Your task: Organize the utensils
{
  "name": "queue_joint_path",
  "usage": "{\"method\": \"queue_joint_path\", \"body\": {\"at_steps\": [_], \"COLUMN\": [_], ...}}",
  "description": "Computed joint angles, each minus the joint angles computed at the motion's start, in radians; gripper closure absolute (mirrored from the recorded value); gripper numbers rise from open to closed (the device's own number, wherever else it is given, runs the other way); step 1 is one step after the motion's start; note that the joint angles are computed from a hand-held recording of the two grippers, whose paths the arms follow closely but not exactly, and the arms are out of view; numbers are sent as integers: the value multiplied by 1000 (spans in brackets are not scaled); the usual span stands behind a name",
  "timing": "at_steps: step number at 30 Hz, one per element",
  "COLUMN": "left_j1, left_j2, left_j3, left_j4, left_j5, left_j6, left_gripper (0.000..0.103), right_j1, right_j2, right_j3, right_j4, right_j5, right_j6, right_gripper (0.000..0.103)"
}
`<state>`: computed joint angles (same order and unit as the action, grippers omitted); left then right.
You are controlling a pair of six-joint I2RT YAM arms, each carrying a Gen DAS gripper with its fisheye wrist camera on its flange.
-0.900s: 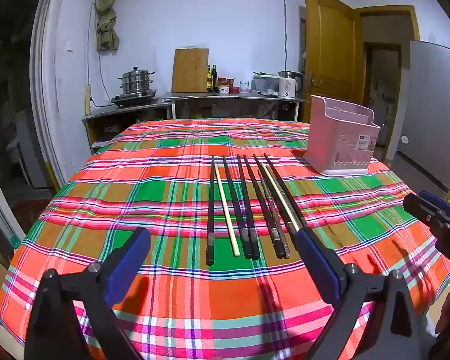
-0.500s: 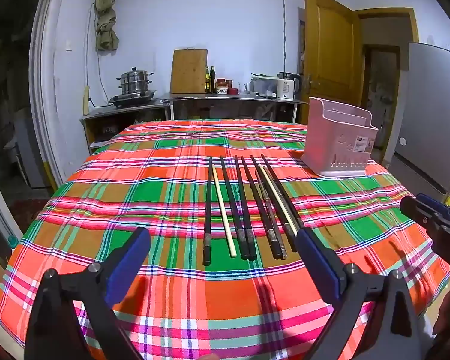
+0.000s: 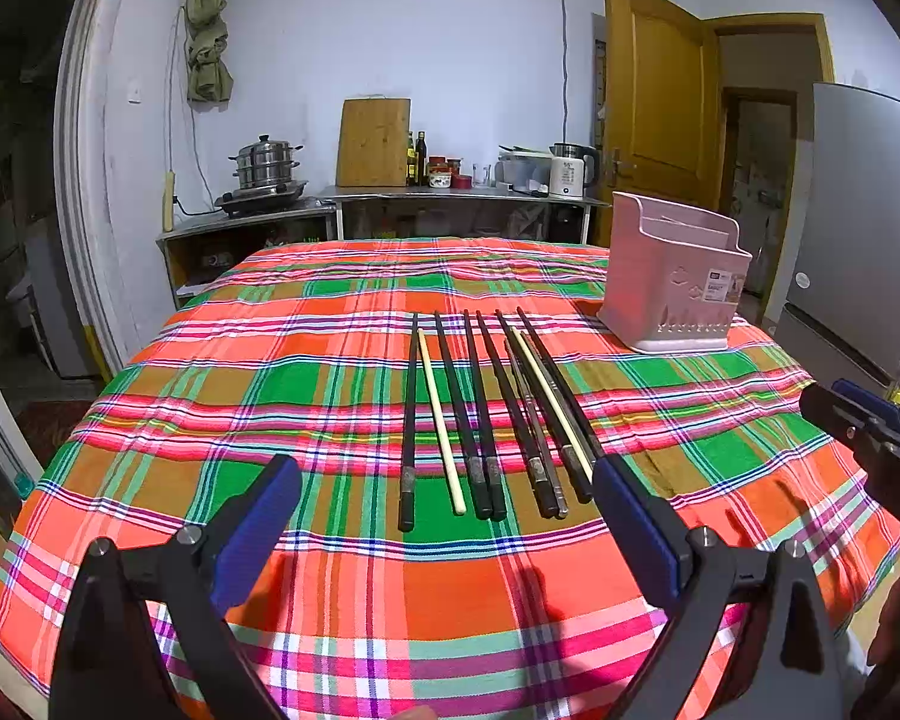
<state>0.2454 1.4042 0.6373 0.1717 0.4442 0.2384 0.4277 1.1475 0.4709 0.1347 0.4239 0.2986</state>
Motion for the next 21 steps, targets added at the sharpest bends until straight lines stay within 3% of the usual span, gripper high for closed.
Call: {"method": "queue_joint_path", "body": {"at_steps": [21], "left_j1": [-7], "left_j2": [-20], "left_j3": [-15], "left_j4": [11], "left_j5": [14], "left_j6": [6], "left_gripper": [4], "right_j1": [9], "right_j2": [0], "right_j3": [8], "right_j4": [-10], "right_j5": [8], "right_j6": [-1], "right_gripper": [56]}}
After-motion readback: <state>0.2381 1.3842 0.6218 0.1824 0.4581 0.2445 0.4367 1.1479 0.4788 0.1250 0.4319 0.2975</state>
